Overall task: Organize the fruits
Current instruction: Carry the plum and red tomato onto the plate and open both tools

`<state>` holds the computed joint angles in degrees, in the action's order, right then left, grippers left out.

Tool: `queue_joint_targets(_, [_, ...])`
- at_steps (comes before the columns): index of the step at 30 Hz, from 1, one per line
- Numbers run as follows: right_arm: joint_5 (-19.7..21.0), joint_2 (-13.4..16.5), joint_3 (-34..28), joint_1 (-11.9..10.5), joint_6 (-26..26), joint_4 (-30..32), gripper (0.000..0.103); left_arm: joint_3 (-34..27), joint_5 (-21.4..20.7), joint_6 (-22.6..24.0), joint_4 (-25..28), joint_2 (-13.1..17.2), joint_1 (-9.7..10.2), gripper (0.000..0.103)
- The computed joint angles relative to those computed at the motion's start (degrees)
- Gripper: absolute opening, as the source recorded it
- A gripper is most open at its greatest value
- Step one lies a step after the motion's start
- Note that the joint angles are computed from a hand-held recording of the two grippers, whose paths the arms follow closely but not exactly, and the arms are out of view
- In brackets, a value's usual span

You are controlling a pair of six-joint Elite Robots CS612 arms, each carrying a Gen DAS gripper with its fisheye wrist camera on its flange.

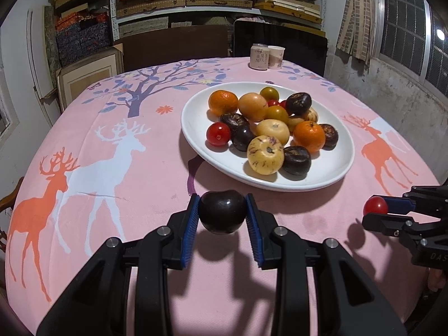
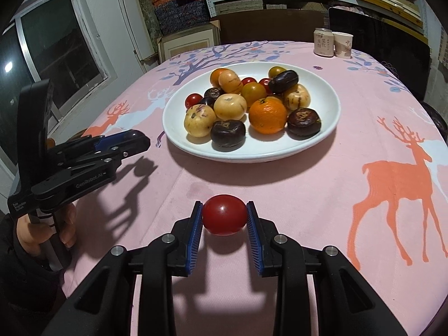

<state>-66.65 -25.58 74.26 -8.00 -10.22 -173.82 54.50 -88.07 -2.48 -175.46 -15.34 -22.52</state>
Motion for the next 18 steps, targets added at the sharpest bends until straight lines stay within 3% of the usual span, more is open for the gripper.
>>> queue_joint_targets(5, [1.5,-0.7,0.7,-1.0,0.5,-1.4,0.031,1.8,-0.8,0.5,-1.5,-1.5,-0.40,0.032])
queue_joint_targets(10, [2.9,-0.8,-1.1,-1.7,1.3,-2.3,0.031,-0.5,-1.3,1.4,-0.8,-1.5,-0.89,0.032])
queue_joint_targets(14, [3.8,0.3,-5.8,-1.7,1.4,0.1,0.031,-6.5,-0.5,3.3,3.3,0.7,-1.36,0.032])
queue_joint_targets(18, [3.1,2.9,-13.1,-1.0,1.0,4.4,0.031,-16.4,-0.1,3.5,10.3,5.2,-1.43,0.033])
